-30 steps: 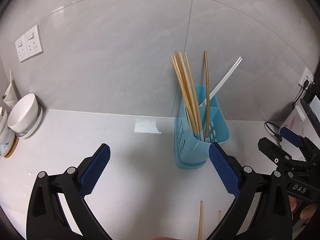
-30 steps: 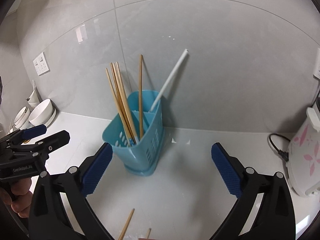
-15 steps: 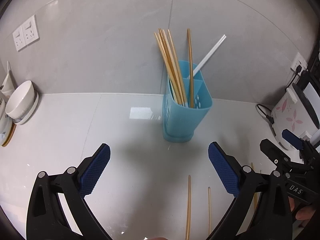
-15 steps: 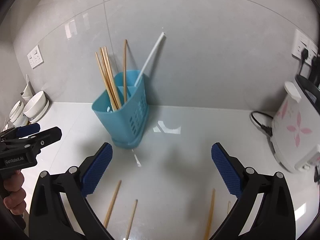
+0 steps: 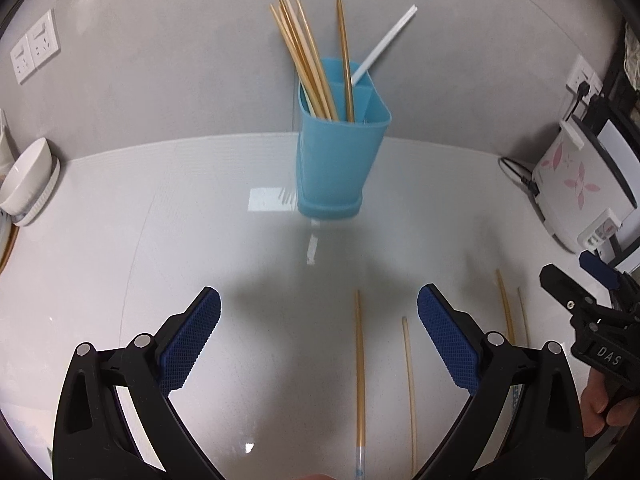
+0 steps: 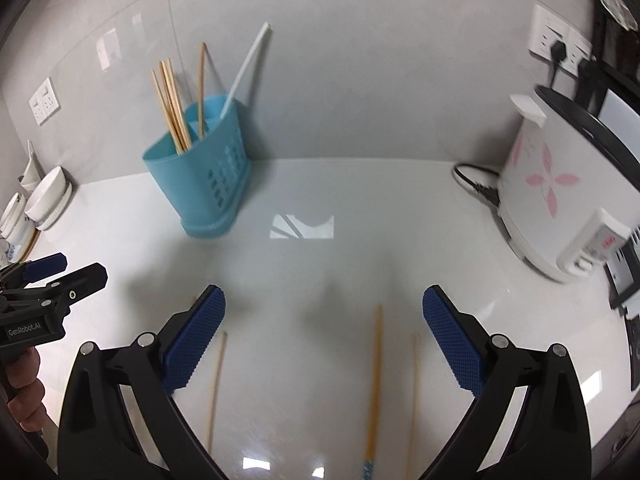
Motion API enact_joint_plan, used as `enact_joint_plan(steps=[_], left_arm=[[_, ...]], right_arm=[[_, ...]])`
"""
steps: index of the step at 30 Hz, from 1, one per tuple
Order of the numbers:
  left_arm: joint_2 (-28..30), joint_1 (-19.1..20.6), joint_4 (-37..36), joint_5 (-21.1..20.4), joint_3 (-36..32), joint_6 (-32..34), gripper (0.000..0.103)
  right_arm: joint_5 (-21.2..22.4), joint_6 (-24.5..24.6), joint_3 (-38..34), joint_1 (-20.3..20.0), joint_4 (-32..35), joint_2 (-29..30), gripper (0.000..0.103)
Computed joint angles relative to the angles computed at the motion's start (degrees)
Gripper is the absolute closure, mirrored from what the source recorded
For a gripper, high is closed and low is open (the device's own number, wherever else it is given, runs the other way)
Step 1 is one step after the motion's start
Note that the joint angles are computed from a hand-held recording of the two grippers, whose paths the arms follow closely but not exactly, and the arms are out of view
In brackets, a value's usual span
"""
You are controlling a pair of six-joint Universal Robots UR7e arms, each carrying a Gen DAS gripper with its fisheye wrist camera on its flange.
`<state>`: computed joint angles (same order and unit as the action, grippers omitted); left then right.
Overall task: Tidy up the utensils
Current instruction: 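Move the open right tool back toward the remaining chopsticks, then close the right tool on the blue-patterned wooden chopstick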
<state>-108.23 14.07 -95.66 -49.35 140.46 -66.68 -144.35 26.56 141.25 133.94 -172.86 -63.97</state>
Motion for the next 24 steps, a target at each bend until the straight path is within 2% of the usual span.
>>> enact_joint_plan(steps=[9,24], left_arm=[[0.4,-0.2,1.3,-5.5,2.6,-1.6,0.006],[2.4,1.7,0.5,-13.4,5.4,-2.6,0.008]], right_arm=[[3.4,5.7,3.5,-2.0,8.6,-3.6,0.009],[10.5,12.9,5.6,-6.5,21.7,-7.5,0.039]])
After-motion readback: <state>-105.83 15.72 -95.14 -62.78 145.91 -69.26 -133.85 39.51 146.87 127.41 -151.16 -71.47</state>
